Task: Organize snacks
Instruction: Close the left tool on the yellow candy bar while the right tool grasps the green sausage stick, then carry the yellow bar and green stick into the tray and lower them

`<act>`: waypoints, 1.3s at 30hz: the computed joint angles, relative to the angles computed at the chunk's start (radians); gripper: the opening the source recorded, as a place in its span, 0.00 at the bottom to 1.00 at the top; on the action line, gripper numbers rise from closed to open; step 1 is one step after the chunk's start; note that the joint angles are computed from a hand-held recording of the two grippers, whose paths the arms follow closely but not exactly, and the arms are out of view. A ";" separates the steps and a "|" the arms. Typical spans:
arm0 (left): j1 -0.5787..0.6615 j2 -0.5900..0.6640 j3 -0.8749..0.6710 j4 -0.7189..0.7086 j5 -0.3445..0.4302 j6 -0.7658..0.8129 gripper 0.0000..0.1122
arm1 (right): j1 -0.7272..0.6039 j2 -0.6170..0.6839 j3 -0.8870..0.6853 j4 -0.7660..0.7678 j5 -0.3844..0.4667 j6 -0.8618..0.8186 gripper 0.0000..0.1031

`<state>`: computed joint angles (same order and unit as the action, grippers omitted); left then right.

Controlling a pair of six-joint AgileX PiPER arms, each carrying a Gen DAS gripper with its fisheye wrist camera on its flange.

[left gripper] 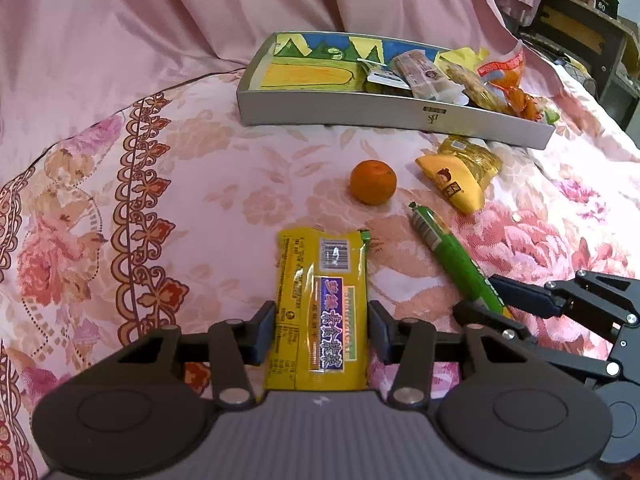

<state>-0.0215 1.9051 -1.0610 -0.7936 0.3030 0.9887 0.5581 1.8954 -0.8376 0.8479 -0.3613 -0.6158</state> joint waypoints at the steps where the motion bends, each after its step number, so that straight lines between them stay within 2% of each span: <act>1: 0.000 -0.005 0.004 0.004 0.001 -0.008 0.46 | 0.001 -0.002 0.004 0.000 -0.001 0.000 0.21; 5: -0.005 -0.030 0.026 0.034 0.001 -0.043 0.46 | 0.025 -0.015 0.011 0.082 -0.011 -0.135 0.18; 8: -0.022 -0.048 0.038 0.126 -0.009 -0.146 0.46 | 0.037 -0.034 0.027 0.123 -0.025 -0.221 0.18; 12: -0.032 -0.073 0.052 0.129 -0.018 -0.166 0.46 | 0.051 -0.058 0.061 0.155 -0.076 -0.308 0.18; 19: -0.047 -0.101 0.026 0.128 0.000 -0.192 0.46 | 0.055 -0.099 0.118 0.086 -0.164 -0.327 0.18; 23: -0.047 -0.092 -0.034 0.124 0.026 -0.223 0.46 | 0.046 -0.105 0.141 -0.001 -0.229 -0.273 0.18; 29: -0.090 -0.036 -0.205 0.266 0.037 -0.428 0.46 | -0.026 -0.071 0.102 -0.175 -0.331 -0.152 0.18; 33: -0.137 0.035 -0.369 0.405 0.050 -0.591 0.46 | -0.126 -0.027 -0.004 -0.285 -0.320 -0.059 0.18; 39: -0.165 0.231 -0.718 0.518 0.128 -0.781 0.46 | -0.280 0.074 -0.186 -0.468 -0.285 0.081 0.18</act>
<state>-0.1861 2.1360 -1.7793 -0.2760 0.4314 0.2077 0.2778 1.9696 -1.0238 0.3802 -0.6465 -0.5346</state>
